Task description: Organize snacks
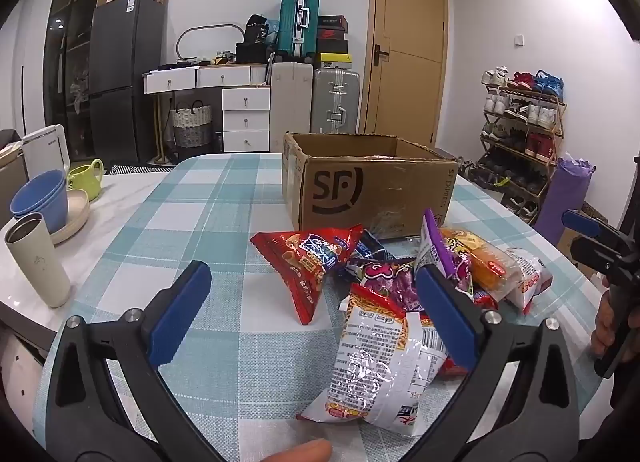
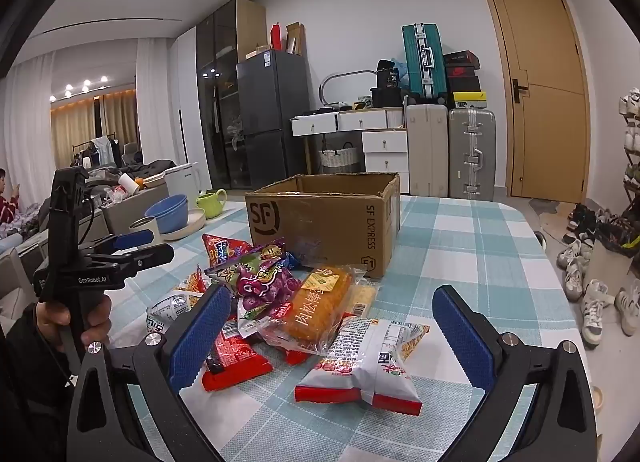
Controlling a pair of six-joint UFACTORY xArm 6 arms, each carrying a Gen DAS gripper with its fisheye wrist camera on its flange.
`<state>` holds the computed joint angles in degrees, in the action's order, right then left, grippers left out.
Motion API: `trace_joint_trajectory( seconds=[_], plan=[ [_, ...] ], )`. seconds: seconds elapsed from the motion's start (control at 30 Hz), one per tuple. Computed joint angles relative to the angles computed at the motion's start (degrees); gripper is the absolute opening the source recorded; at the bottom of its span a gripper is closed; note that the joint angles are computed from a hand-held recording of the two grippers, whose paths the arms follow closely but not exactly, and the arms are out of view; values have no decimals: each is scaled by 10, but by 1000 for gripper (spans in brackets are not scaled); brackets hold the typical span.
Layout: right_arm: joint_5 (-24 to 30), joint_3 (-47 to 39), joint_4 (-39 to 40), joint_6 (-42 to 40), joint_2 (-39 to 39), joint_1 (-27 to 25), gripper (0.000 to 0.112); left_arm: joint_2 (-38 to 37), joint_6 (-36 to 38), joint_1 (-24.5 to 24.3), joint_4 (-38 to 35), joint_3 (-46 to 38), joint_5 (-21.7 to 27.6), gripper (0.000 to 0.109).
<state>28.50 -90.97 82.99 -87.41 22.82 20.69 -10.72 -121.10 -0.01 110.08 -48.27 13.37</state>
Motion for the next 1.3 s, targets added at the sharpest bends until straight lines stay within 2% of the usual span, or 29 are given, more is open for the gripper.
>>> trace_joint_trajectory(
  seconds=[0.27,1.3],
  plan=[
    [1,3,6,-6,-2,0,103,8,-7,6,6,-7,-10,102],
    [-1,2,-4,2,-1,1,103,0,-11,-1,10,-1,1,102]
  ],
)
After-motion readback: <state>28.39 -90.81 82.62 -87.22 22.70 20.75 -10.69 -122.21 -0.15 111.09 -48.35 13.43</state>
